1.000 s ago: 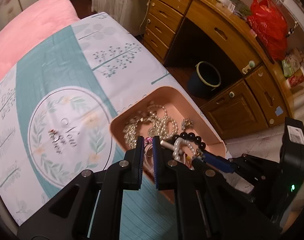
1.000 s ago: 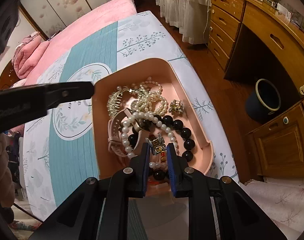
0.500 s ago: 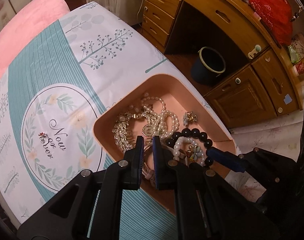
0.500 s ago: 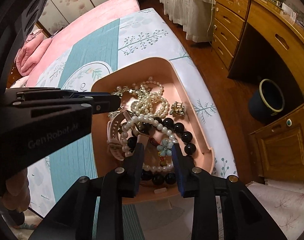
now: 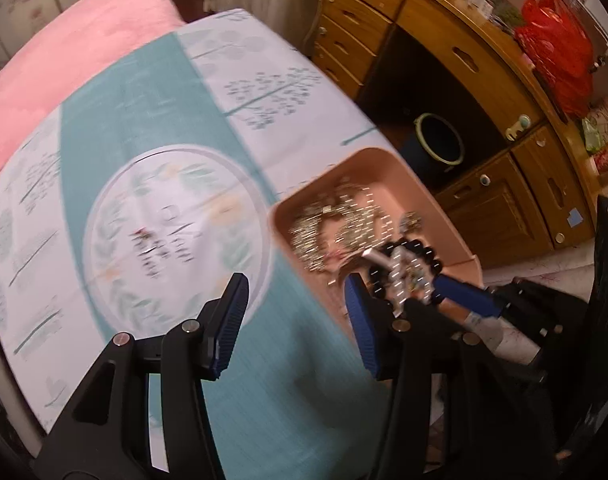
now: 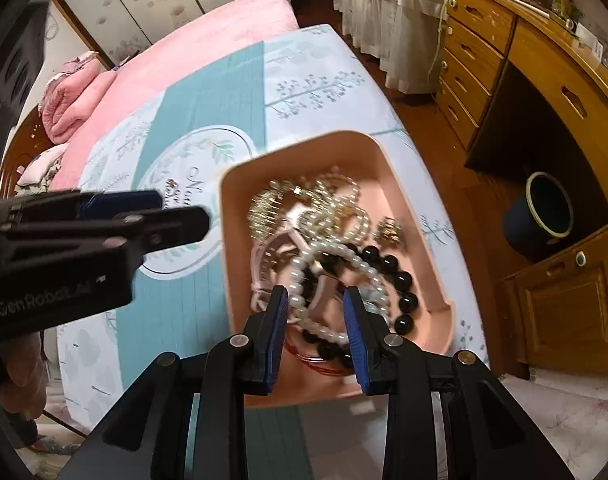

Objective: Organize jewelry
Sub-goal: 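Carry the pink ring and small charm into the peach tray and release both, then move the right tool back toward the red-stone ring on the cloth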

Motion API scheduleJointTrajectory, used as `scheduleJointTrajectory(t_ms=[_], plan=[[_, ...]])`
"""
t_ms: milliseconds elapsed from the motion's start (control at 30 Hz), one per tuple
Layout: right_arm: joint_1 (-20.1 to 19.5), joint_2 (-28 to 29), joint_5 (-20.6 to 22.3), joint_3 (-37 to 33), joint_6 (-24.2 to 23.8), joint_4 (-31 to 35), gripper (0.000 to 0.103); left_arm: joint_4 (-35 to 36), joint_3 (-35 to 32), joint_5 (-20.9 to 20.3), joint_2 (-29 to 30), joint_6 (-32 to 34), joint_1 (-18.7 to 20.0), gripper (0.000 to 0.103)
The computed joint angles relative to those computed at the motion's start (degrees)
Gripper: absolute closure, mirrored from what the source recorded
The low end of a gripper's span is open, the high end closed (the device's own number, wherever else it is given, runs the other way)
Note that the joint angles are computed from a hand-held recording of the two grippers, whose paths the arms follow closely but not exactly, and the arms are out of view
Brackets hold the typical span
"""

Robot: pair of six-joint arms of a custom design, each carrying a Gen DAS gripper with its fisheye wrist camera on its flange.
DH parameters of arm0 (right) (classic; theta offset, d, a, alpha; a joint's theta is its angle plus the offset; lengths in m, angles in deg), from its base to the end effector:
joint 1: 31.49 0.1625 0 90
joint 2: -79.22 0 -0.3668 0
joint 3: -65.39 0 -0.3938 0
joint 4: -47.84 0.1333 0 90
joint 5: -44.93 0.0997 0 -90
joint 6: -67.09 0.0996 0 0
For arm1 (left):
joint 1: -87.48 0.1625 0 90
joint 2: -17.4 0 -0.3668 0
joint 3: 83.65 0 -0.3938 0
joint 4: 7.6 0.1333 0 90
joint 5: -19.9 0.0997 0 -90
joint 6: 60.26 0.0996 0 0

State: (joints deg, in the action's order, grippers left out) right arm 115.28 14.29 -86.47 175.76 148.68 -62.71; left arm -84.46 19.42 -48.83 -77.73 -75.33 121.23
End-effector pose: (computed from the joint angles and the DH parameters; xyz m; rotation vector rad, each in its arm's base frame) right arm 0.4474 -0.2125 0.1044 -0.3218 -2.3983 0.6626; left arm -0.2525 -0.3725 0.3510 1.0101 2.4276 0.1096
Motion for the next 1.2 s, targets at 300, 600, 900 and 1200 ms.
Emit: scheduleJointTrajectory(t_ms=[300, 600, 900, 1200], plan=[[-0.33, 5.33, -0.64, -5.69, -7.60, -3.24, 0.074, 7.99, -3.53, 6.62, -5.24, -4.21, 5.39, 0.056], [-3.11, 14.15, 1.01, -13.31, -20.12, -10.19, 0.074, 9.12, -5.09, 11.57, -8.25, -6.05, 11.57, 0.056], [-8.84, 23.47, 2.55, -20.47, -31.04, -18.00, 0.074, 2.82, -4.77, 13.71, -6.97, -3.68, 17.14, 0.056], [-14.11, 30.79, 2.72, -26.91, -38.74, -23.40, 0.074, -1.59, -5.26, 13.88, -4.70, -1.65, 21.61, 0.056]])
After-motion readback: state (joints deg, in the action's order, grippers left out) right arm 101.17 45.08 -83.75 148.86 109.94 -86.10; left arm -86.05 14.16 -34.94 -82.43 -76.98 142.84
